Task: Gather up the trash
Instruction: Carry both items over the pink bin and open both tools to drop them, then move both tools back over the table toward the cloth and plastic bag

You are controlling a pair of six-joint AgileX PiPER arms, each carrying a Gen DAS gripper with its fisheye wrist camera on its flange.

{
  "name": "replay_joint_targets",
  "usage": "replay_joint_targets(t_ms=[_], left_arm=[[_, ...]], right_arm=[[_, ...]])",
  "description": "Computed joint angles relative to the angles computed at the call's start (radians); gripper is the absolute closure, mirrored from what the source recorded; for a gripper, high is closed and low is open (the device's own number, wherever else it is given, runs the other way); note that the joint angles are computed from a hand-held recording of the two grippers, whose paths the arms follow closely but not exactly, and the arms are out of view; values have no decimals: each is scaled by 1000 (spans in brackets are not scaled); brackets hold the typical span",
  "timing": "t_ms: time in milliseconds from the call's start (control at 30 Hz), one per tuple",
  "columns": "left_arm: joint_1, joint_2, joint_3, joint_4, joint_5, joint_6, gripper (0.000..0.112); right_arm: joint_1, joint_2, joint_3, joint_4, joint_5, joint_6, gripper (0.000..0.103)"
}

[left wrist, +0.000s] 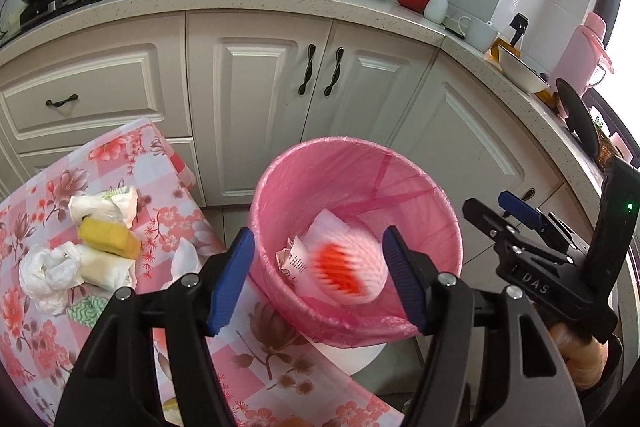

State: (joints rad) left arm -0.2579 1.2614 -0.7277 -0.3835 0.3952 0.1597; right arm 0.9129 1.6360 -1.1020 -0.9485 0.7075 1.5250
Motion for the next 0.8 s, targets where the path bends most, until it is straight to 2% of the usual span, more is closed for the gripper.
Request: replay_joint_targets(t_ms=[100,333,567,700,800], left_arm=[[10,-19,21,-15,-3,16,46],[-1,-80,59,79,-5,-63,46],[138,-187,117,-85,43,160,44],[306,-246,139,-232,122,365,44],[491,-274,148,-360,217,558,44]], right_arm=[[14,-15,15,-18,7,24,24],[47,-22,22,-34,29,53,20],[83,-18,6,-36,58,59,20],[108,2,-31,-34,81,44,20],[124,16,-55,-30,86,32,20]])
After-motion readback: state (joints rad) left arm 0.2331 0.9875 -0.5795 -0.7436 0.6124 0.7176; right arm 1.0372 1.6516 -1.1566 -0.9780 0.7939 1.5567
